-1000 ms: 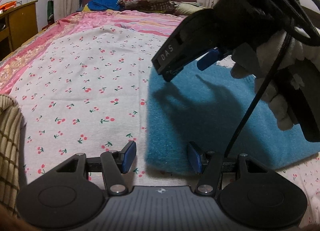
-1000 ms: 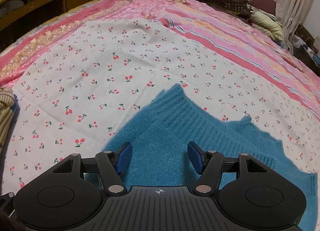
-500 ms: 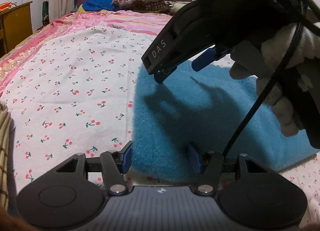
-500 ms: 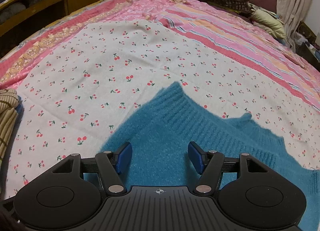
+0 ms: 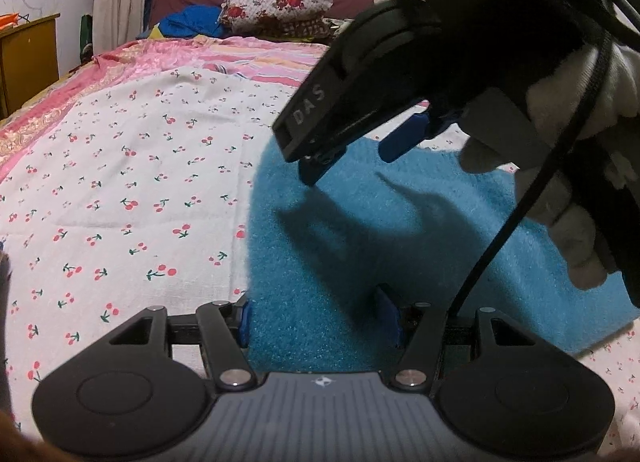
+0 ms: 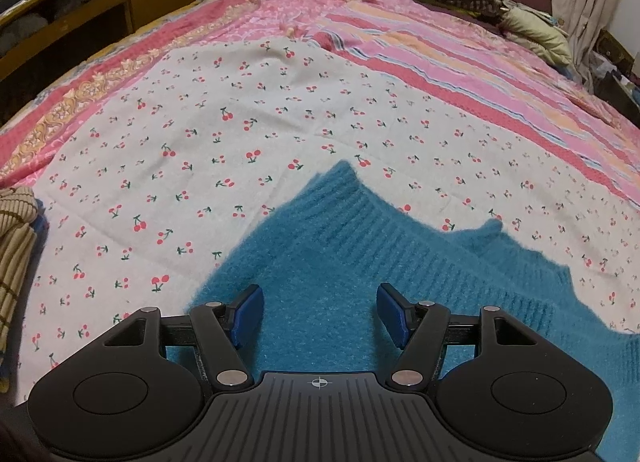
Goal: Fold small clothes
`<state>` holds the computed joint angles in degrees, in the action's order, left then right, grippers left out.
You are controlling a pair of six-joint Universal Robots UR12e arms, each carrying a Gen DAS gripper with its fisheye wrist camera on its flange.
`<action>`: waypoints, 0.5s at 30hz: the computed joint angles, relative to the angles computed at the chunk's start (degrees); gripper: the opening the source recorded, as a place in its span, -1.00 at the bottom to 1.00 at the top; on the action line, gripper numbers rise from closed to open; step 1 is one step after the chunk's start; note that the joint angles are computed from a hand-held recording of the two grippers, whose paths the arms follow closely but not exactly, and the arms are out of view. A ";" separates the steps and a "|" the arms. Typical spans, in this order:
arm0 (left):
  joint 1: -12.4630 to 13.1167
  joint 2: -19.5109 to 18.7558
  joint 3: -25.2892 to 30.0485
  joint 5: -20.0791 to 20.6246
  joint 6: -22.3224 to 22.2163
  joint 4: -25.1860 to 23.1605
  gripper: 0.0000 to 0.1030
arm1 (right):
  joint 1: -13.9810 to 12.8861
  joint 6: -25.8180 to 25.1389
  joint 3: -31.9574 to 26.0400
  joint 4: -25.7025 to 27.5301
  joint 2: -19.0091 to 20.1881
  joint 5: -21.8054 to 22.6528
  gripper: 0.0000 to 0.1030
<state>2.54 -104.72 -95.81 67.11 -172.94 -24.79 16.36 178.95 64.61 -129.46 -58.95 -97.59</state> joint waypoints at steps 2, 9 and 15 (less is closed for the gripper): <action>-0.15 0.00 0.16 0.37 0.07 -0.10 0.20 | -0.11 0.12 0.23 -0.17 -0.11 -0.09 0.25; -0.09 0.23 0.01 0.28 -0.07 0.15 0.20 | -0.57 0.37 0.74 -0.22 -0.61 0.41 0.25; 0.09 0.21 0.02 -0.01 -1.27 0.16 0.20 | -1.07 -0.07 2.20 -1.13 -1.52 -1.04 0.25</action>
